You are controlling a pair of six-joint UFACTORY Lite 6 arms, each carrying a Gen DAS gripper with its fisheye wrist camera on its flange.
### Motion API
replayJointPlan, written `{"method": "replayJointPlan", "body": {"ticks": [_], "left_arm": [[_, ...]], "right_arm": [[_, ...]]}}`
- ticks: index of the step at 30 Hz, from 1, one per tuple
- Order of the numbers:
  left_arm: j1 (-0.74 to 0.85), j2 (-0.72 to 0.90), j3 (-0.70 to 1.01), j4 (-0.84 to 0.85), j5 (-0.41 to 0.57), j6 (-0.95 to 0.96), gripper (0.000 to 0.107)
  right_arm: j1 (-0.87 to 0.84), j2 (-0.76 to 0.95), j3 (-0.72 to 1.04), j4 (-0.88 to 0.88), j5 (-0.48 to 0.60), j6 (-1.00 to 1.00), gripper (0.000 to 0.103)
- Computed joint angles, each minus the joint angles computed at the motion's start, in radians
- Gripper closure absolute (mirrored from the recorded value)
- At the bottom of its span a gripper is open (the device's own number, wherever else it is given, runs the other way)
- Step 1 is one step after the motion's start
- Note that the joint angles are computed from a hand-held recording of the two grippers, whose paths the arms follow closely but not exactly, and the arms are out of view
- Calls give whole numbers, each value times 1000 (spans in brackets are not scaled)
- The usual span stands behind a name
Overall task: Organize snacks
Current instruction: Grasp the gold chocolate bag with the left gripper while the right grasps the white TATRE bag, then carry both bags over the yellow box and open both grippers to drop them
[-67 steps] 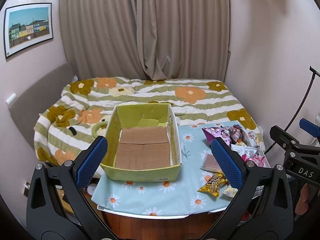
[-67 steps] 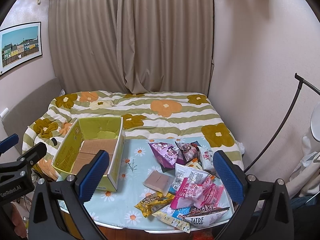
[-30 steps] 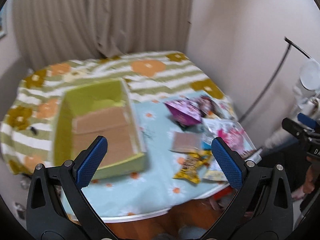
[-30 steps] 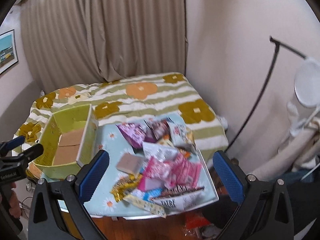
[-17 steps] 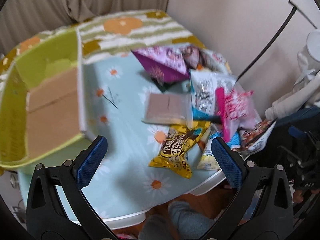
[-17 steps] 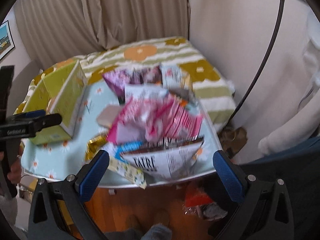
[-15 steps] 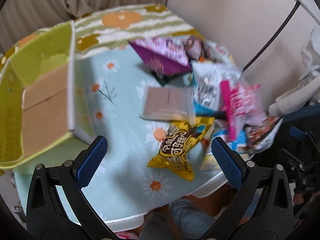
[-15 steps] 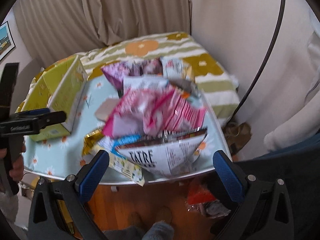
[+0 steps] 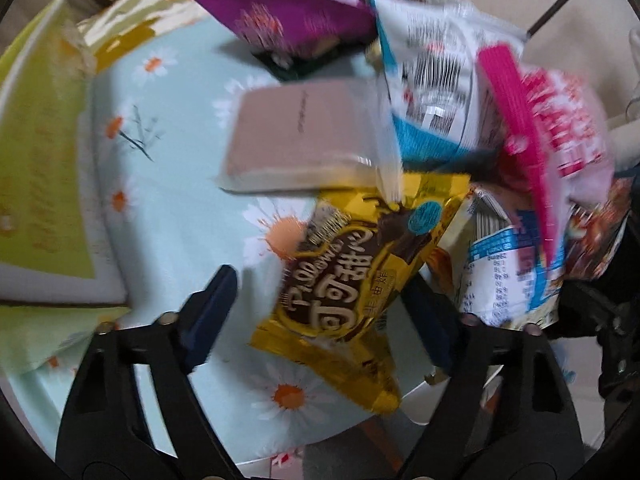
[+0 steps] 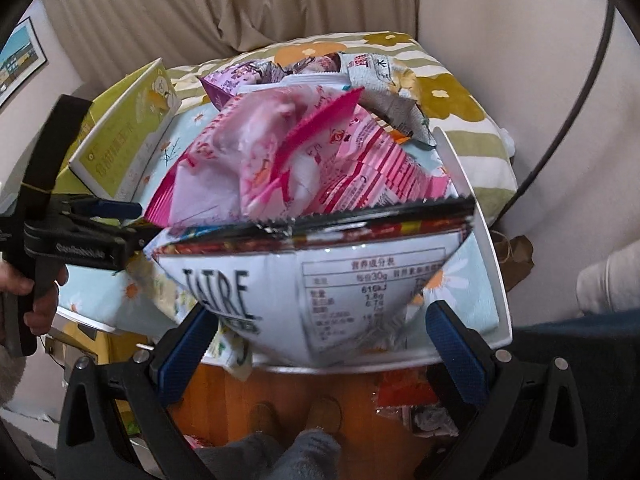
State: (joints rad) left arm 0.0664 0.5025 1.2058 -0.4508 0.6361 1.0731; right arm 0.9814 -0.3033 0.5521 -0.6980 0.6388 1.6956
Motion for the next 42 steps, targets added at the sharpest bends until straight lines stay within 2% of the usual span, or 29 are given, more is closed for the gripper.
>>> {"method": "replayJointPlan", "body": {"ticks": [7,12,16,22,28,36,42], "left_arm": [[-3,62,33,-12,23,-16,50],[-7,47,7,-16,17,-19,55],[-7,4,-32,-16,1,-21,58],[16,-86,-124,-24,0,-9,60],[66,-193,-221,-36,29,17,60],[131,-392,-288,-47,136,21,60],[160,-474,-201,-48,236,-30,60]], "right_arm": [[-112,-23,-61,-75,-157,-49,1],[-184,-71,-112,-69,-261,-108,11],[-214,-98,-128,-6,-290,-203,27],[-201,-160,-147,48,-248,-263,38],[-141,-223,-152,33,-172,-207,39],[-104,-332,-97,57,-32,-232,39],[-121,-334,15,92,33,-347,39]]}}
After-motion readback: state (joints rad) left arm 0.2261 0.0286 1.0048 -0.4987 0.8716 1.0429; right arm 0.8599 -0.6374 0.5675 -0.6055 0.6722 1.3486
